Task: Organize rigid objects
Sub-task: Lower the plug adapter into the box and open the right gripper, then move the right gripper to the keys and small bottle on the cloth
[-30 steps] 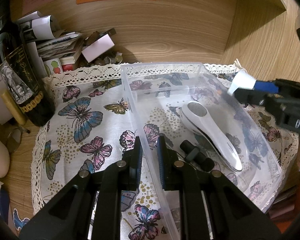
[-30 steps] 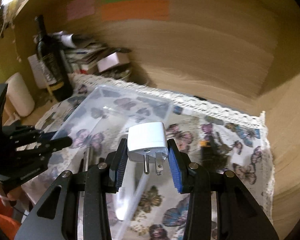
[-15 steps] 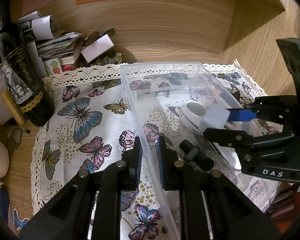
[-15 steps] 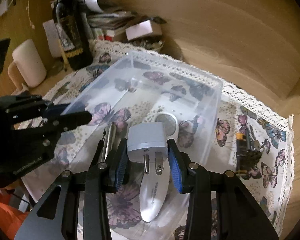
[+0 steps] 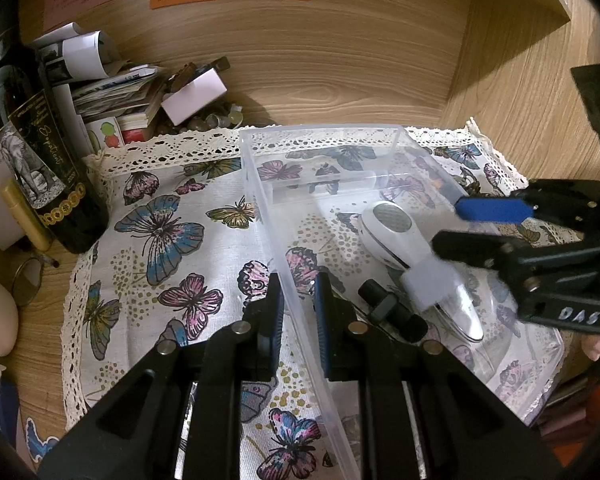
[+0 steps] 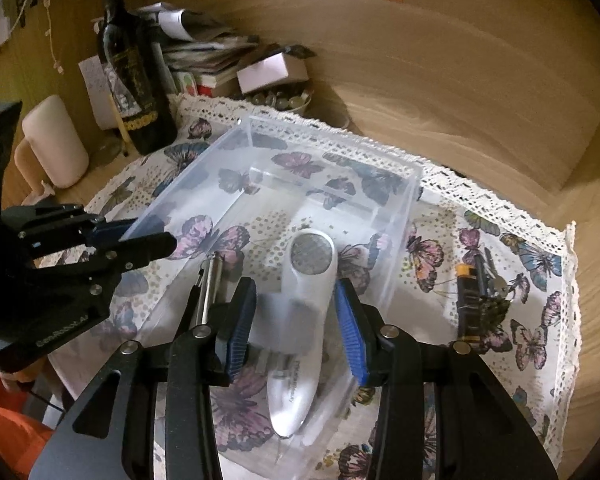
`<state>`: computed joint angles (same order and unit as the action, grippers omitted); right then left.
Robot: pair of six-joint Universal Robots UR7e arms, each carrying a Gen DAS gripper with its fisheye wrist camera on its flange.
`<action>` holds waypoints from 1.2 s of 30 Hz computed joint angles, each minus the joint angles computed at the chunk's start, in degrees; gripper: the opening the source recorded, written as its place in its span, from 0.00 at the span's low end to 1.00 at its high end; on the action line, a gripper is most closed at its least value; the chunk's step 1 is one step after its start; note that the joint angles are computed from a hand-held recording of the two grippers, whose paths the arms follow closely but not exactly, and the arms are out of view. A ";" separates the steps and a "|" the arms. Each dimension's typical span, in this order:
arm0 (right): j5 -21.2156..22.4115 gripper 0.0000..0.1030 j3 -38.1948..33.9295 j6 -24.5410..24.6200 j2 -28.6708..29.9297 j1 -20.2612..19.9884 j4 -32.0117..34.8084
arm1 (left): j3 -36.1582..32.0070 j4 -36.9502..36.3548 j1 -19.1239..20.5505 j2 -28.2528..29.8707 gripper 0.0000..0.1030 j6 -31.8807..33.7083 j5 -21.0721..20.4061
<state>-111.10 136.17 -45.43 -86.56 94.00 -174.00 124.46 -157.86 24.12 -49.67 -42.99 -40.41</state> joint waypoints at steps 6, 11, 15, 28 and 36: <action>0.84 0.40 0.43 0.31 -2.89 -0.58 -2.15 | 0.00 0.03 0.00 -0.01 0.15 0.02 0.02; 0.94 0.41 0.38 1.06 -5.56 -2.29 -3.31 | -0.19 0.17 0.04 0.21 0.15 0.11 0.01; 0.08 0.43 -0.12 1.64 -6.75 -4.26 -4.44 | -0.24 0.29 0.08 0.20 0.14 0.05 -0.06; -3.28 0.43 -5.18 5.67 -1.95 -11.85 -6.95 | -0.38 0.62 0.55 0.23 0.15 -0.07 -0.33; -4.20 0.42 -8.43 7.37 2.51 -13.47 -6.17 | -0.52 0.63 1.02 0.33 0.15 -0.12 -0.83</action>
